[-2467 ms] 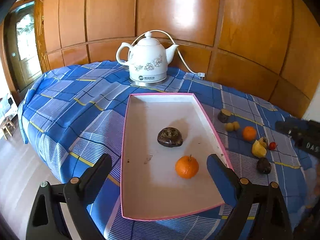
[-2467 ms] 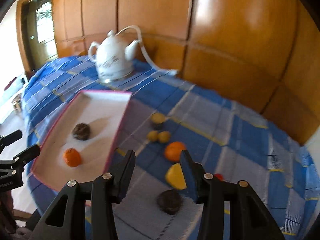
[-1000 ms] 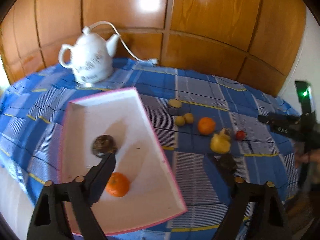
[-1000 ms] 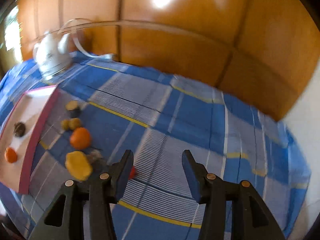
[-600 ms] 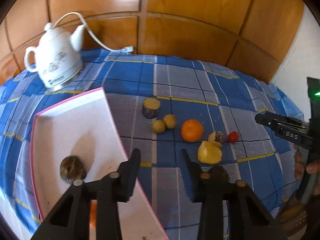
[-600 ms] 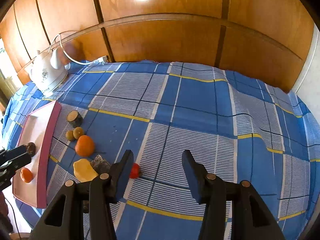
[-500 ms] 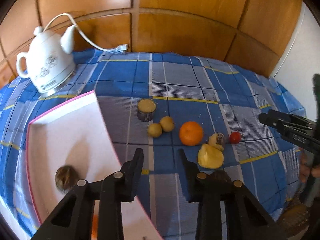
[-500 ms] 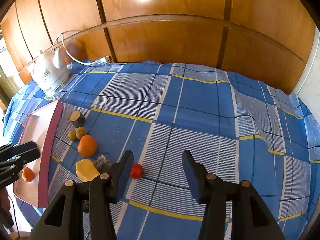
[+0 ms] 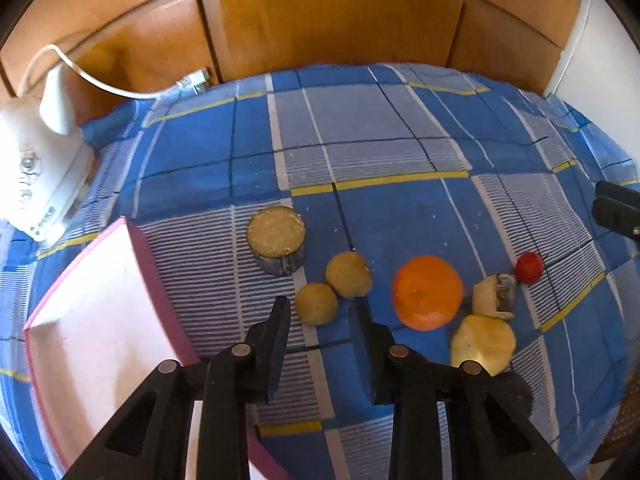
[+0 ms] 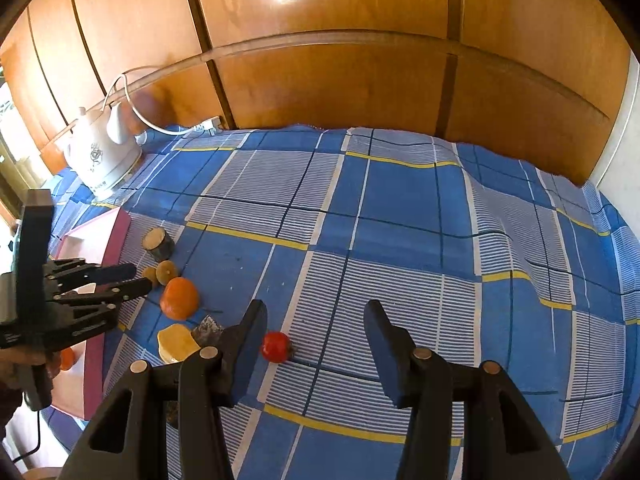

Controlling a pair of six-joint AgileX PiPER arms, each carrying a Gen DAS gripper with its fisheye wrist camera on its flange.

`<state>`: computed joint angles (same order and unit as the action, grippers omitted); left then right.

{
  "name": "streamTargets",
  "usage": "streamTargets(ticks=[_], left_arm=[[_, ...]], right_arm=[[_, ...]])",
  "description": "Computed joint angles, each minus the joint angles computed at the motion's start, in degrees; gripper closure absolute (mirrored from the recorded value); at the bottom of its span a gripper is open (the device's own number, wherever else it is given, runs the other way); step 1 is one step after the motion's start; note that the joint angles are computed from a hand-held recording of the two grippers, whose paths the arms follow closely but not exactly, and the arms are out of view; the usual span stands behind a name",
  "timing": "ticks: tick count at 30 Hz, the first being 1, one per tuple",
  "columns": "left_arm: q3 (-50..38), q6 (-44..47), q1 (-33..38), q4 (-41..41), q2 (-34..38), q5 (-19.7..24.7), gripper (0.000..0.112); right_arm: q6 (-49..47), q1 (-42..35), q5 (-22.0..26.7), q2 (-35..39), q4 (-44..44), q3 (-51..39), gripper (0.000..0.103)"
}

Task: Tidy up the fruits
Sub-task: 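Grasp a small yellow round fruit with the left gripper, then carry the small yellow fruit into the tray and open the left gripper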

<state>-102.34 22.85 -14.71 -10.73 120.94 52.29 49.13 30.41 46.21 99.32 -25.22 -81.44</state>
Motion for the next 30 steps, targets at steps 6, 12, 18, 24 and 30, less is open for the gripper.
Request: streamTargets(ticks=[6, 12, 18, 24, 30], left_arm=[[2.37, 1.41, 0.42, -2.80, -0.86, -1.12, 0.088], [14.91, 7.27, 1.55, -11.23, -10.56, -6.02, 0.088], [27.32, 11.75, 1.15, -16.36, -20.38, -10.47, 0.088], [36.48, 13.43, 0.95, -18.60, -27.65, -12.64, 0.088], [42.10, 16.05, 2.75, -22.03, -32.93, -12.20, 0.088]], right_arm=[[1.14, -0.11, -0.07, -0.01, -0.85, 0.12, 0.052], [-0.58, -2.13, -2.24, -0.54, 3.38, 1.25, 0.052], [-7.58, -2.93, -3.89, 0.70, 10.90, 0.88, 0.052], [-12.94, -3.21, -4.10, 2.05, 16.41, 0.33, 0.052], [-14.81, -5.11, -5.68, 1.41, 21.95, 2.09, 0.052]])
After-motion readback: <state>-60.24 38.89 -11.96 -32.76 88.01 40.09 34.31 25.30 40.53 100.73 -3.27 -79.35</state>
